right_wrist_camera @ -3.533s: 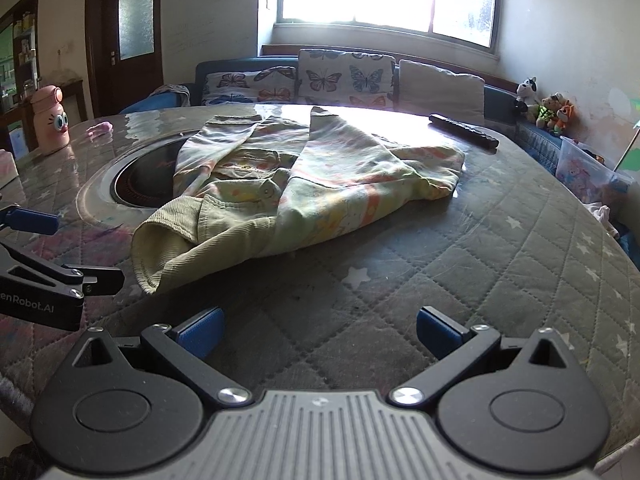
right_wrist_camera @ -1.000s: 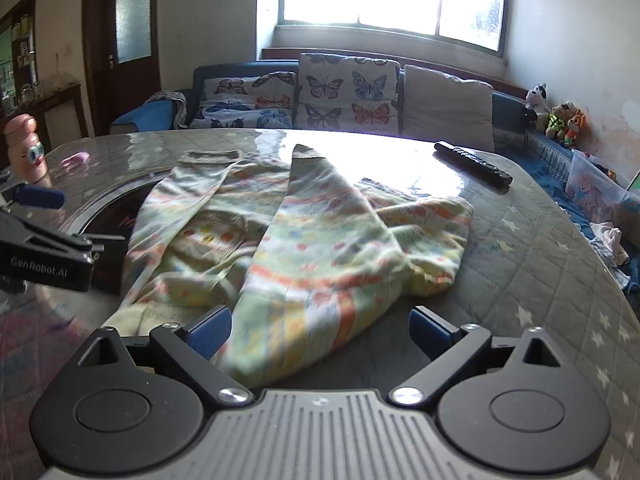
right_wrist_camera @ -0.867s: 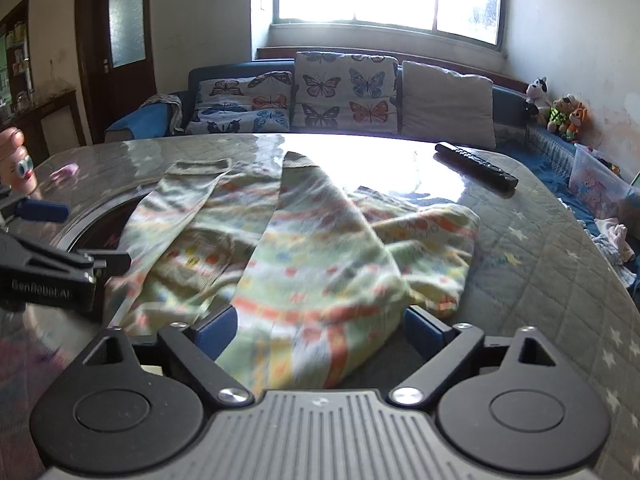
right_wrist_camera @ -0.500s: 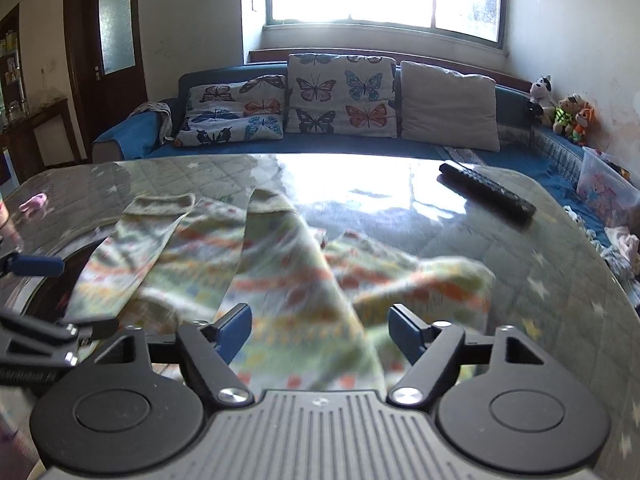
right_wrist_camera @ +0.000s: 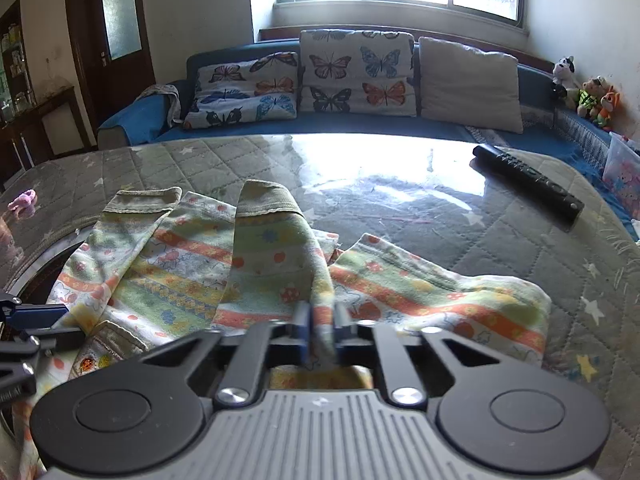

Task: Fold clothes
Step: 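Grasp the shirt edge with the left gripper while the right gripper grasps another edge, then lift and shake out the shirt with both grippers, laying it flat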

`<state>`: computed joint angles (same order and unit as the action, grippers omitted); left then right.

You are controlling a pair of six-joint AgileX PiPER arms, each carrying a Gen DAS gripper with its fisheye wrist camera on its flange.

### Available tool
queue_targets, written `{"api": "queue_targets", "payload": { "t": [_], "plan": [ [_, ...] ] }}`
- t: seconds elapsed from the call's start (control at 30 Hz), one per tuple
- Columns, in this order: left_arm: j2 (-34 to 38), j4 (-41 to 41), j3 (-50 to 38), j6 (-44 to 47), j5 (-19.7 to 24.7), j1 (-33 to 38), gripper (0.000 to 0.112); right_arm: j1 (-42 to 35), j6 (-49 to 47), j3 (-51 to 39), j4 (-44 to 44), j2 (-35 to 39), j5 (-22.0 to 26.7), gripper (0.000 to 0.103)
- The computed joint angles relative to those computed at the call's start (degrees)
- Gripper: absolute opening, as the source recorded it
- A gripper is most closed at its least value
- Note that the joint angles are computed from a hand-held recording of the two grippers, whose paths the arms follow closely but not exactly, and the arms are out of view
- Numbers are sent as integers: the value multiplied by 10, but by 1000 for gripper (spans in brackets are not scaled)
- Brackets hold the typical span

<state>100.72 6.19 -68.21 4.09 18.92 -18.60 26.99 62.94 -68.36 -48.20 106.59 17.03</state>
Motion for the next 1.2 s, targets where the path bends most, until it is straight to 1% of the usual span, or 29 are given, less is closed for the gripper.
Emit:
{"api": "queue_targets", "payload": {
  "t": [0.1,0.23,0.33,0.4,0.5,0.6,0.77,0.87,0.93,0.97,1.0,1.03,1.07,1.1,1.13,1.17,1.2],
  "plan": [
    [-15,-2,16,-2,-11,6,8,9,116,36,-106,-35,5,4],
    [-44,19,46,-31,-26,15,6,17,264,113,-231,-111,32,4],
    [-76,17,76,-31,-36,27,4,17,328,186,-277,-181,57,4],
    [-98,-10,98,-3,-42,41,3,20,358,235,-289,-230,80,4],
    [-129,-36,129,21,-45,60,2,28,382,306,-270,-309,116,4],
    [-164,-99,166,85,-42,86,0,55,392,372,-234,-380,166,4],
    [-222,-181,223,174,-25,130,0,103,393,450,-138,-467,247,7],
    [-245,-207,244,217,-16,152,0,140,403,467,-106,-496,306,15],
    [-254,-212,251,232,-13,160,0,210,445,466,-97,-511,396,19],
    [-255,-207,250,225,-13,158,1,232,458,461,-102,-516,420,25],
    [-256,-201,249,218,-13,155,2,253,469,455,-108,-519,443,39],
    [-256,-202,247,217,-15,151,3,267,470,444,-119,-514,455,45],
    [-255,-202,245,214,-17,147,3,272,463,430,-133,-501,455,47],
    [-253,-187,243,195,-22,138,4,274,454,416,-146,-486,451,57],
    [-251,-171,241,175,-27,130,4,265,444,401,-161,-466,433,70],
    [-247,-160,236,159,-29,121,5,254,435,387,-174,-443,410,74],
    [-242,-147,231,142,-32,112,9,241,426,372,-187,-420,386,76]
  ]
}}
